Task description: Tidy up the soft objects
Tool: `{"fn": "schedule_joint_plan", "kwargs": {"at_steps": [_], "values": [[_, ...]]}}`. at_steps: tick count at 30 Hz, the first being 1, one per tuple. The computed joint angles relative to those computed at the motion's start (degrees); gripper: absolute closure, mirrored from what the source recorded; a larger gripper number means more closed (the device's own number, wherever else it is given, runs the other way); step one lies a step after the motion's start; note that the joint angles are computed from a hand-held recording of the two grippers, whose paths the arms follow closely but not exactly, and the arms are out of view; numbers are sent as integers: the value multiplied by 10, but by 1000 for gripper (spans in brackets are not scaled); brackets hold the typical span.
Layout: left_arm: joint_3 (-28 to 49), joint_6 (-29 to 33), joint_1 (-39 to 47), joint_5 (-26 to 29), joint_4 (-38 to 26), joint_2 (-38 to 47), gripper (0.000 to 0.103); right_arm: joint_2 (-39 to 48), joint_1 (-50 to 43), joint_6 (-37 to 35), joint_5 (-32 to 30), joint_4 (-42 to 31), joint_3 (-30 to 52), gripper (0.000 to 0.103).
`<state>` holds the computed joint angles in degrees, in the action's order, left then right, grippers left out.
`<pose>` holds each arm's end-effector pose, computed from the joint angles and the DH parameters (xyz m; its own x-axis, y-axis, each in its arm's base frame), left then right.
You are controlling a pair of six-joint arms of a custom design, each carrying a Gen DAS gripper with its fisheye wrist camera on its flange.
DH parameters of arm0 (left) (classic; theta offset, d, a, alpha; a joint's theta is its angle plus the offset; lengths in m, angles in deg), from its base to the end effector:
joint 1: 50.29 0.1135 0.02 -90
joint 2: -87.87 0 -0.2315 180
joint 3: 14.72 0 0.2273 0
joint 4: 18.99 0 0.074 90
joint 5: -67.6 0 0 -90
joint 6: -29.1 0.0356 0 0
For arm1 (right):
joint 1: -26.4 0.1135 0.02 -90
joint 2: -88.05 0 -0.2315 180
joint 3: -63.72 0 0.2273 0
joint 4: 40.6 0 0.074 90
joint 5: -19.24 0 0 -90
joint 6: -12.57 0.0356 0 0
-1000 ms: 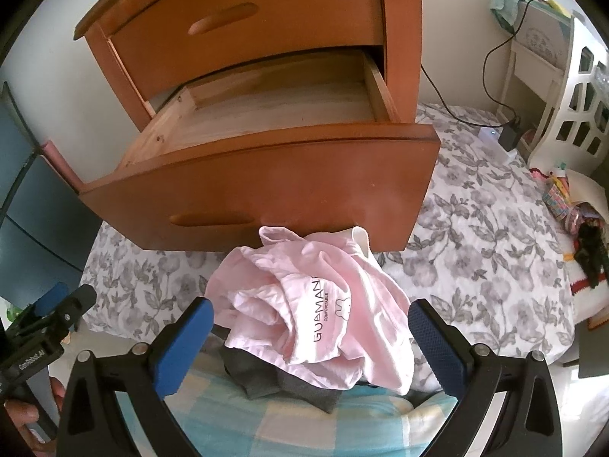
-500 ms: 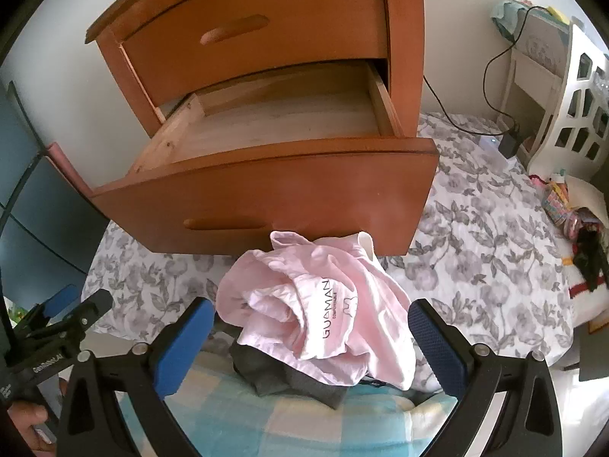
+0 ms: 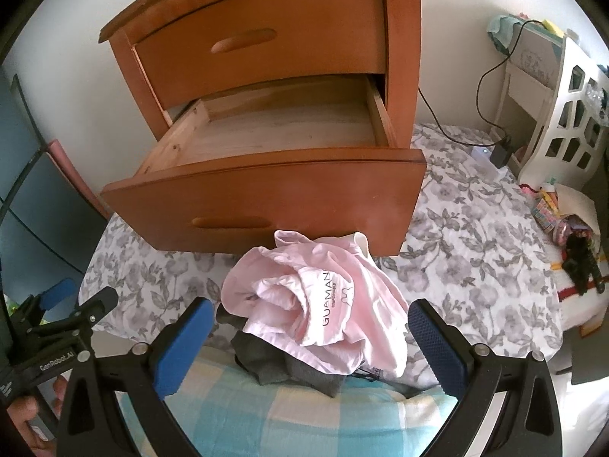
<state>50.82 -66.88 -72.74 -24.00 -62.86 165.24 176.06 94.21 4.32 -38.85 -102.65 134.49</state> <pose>0.2348 -0.0959 0.2023 -0.7976 0.2169 -0.5629 0.2856 0.9577 -0.0358 0.1112 0.2229 0.1751 -0.7944 0.2768 -0.5407 0.2598 0.9594 0.1094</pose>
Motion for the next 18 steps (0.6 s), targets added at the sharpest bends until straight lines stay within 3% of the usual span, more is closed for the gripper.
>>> {"fn": "schedule_joint_plan", "kwargs": {"at_steps": [7, 18], "values": [[-3, -1, -20, -35, -7, -16, 1, 0, 11, 16, 5, -21, 10, 0], [-2, -2, -31, -34, -16, -34, 1, -5, 17, 23, 7, -34, 13, 0]]}}
